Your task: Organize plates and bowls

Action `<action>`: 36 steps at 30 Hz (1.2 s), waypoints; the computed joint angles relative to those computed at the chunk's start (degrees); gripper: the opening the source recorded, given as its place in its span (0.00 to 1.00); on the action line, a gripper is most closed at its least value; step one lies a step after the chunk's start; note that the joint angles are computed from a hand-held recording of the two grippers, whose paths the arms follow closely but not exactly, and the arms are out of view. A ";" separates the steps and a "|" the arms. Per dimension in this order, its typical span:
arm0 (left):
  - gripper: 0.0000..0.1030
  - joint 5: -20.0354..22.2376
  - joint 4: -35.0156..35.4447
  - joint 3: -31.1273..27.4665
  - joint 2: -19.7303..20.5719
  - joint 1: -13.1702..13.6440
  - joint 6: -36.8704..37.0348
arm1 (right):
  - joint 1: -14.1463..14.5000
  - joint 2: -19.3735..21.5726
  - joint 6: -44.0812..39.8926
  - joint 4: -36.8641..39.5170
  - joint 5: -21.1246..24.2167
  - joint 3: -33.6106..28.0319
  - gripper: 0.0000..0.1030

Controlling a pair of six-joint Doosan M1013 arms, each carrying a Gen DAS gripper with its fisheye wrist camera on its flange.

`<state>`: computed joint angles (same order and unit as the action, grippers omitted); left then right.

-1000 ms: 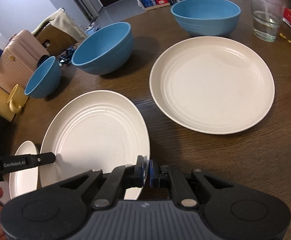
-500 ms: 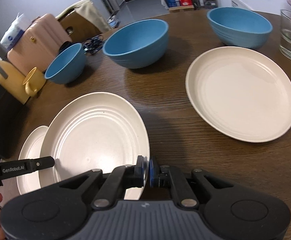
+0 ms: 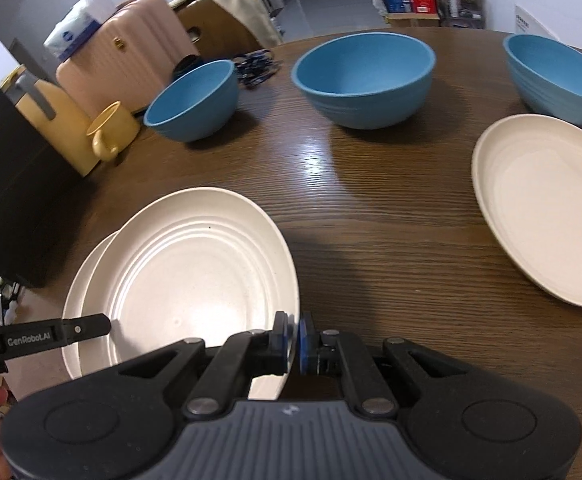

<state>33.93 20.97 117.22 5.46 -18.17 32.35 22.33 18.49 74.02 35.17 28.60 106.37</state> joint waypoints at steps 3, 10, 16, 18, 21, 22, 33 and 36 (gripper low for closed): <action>0.14 0.01 0.42 0.60 -0.72 0.61 -0.43 | 0.82 0.06 0.40 -0.48 0.21 -0.43 0.05; 0.14 -0.29 0.71 1.85 -2.18 2.38 -0.60 | 2.46 0.47 1.25 -1.92 0.70 -1.83 0.05; 0.14 -0.39 0.32 2.71 -2.94 4.38 0.30 | 4.31 1.31 2.90 -3.53 1.13 -3.39 0.05; 0.14 -0.27 0.17 2.94 -3.14 5.00 0.65 | 4.91 1.55 3.37 -4.04 1.28 -3.81 0.05; 0.14 -0.15 -0.27 3.23 -3.45 6.09 1.55 | 5.78 2.06 4.14 -4.77 1.63 -4.60 0.05; 0.14 -0.20 -0.40 3.35 -3.55 6.47 1.81 | 6.16 2.31 4.54 -5.10 1.73 -4.96 0.05; 0.14 -0.78 -2.94 3.75 -2.68 10.54 6.36 | 8.78 4.83 8.53 -8.57 2.43 -7.93 0.05; 0.14 -1.14 -3.60 3.67 -2.10 11.38 7.87 | 9.27 5.39 9.52 -9.90 2.51 -8.46 0.05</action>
<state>32.80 17.37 120.89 3.36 -6.80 40.22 31.60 23.88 83.55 25.26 31.11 97.91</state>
